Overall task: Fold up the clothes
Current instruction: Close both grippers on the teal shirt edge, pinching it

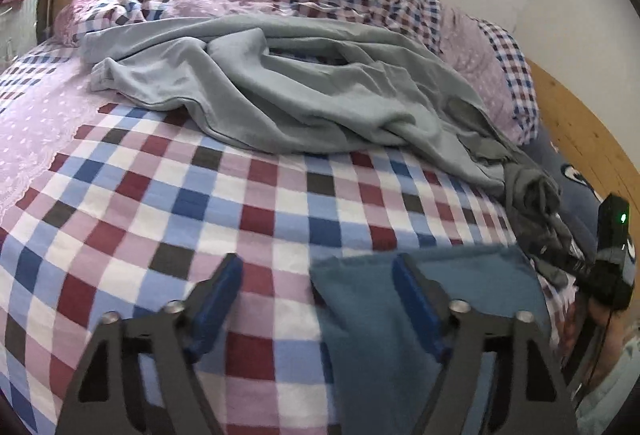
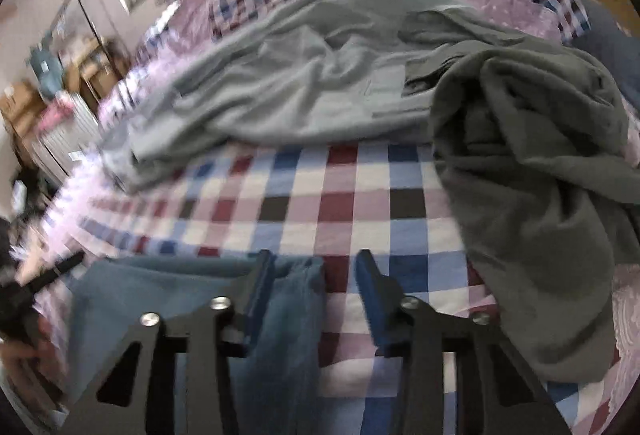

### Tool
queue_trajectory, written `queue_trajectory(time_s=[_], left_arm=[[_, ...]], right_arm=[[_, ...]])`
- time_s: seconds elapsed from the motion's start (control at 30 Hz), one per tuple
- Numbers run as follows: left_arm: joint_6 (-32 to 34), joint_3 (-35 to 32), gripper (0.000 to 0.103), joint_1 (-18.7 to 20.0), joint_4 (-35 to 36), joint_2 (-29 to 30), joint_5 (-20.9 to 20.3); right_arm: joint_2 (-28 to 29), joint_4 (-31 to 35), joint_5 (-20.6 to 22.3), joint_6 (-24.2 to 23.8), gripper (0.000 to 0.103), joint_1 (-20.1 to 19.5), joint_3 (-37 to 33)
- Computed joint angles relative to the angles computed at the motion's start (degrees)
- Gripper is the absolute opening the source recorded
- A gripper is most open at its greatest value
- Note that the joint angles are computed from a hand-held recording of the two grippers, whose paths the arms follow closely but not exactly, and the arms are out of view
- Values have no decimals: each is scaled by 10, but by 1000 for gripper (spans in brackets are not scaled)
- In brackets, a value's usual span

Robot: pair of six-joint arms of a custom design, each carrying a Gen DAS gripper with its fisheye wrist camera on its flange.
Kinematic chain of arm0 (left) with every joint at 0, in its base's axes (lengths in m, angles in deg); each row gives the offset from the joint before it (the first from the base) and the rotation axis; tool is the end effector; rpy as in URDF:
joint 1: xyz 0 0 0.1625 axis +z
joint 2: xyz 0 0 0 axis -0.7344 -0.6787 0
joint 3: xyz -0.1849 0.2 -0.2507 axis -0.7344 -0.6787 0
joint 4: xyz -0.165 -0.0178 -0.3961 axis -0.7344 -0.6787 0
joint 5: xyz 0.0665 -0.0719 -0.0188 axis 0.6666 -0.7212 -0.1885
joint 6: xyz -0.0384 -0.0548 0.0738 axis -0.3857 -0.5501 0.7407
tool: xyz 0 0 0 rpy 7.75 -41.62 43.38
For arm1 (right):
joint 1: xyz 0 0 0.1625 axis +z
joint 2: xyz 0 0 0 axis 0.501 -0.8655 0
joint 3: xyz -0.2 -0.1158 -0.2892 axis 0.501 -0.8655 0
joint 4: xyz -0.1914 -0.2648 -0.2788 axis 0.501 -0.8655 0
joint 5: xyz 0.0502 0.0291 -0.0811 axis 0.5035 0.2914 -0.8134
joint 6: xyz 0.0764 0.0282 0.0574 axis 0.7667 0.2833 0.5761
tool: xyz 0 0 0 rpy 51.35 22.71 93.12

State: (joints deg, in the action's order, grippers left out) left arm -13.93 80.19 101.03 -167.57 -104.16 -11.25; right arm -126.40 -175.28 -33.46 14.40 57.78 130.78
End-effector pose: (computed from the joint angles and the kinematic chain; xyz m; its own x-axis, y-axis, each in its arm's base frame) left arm -0.1794 -0.5540 0.1243 -0.8668 0.2766 -0.4150 0.4545 0.7806 -0.4290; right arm 0.0714 -0.5089 0.2270 -0.8486 0.0861 0.5220 -0.2718 0.7756 -0.5698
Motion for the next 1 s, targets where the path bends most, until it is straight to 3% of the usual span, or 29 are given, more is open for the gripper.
queue_trajectory(time_s=[0.03, 0.13, 0.17, 0.2, 0.27, 0.43, 0.7, 0.8, 0.9, 1.0], left_arm=[[1, -5, 70, 2, 7, 3, -3], [-3, -17, 64, 5, 33, 12, -18], [-4, -19, 53, 5, 38, 13, -21], [-5, -21, 35, 5, 42, 16, -24], [-11, -22, 11, 7, 40, 19, -26], [-23, -10, 6, 10, -15, 17, -29], [-29, -10, 4, 8, -49, 29, -8], [-31, -14, 2, 7, -59, 34, 8], [-60, -31, 0, 12, -23, 46, 40], [-90, -46, 0, 22, 12, 51, 40]], right_arm=[[5, 0, -5, -3, 36, 1, -2], [22, -24, -26, -22, 16, 12, -3], [25, -40, -33, -32, 8, 17, -2], [27, -63, -36, -43, 7, 22, 1], [35, -121, -36, -69, 6, 35, 5], [60, -222, -31, -116, 5, 57, 1], [114, -220, -80, -124, 0, 43, -53], [112, -187, -96, -108, 0, 34, -59], [107, -135, -112, -81, 1, 24, -64], [103, -140, -131, -70, 5, 27, -63]])
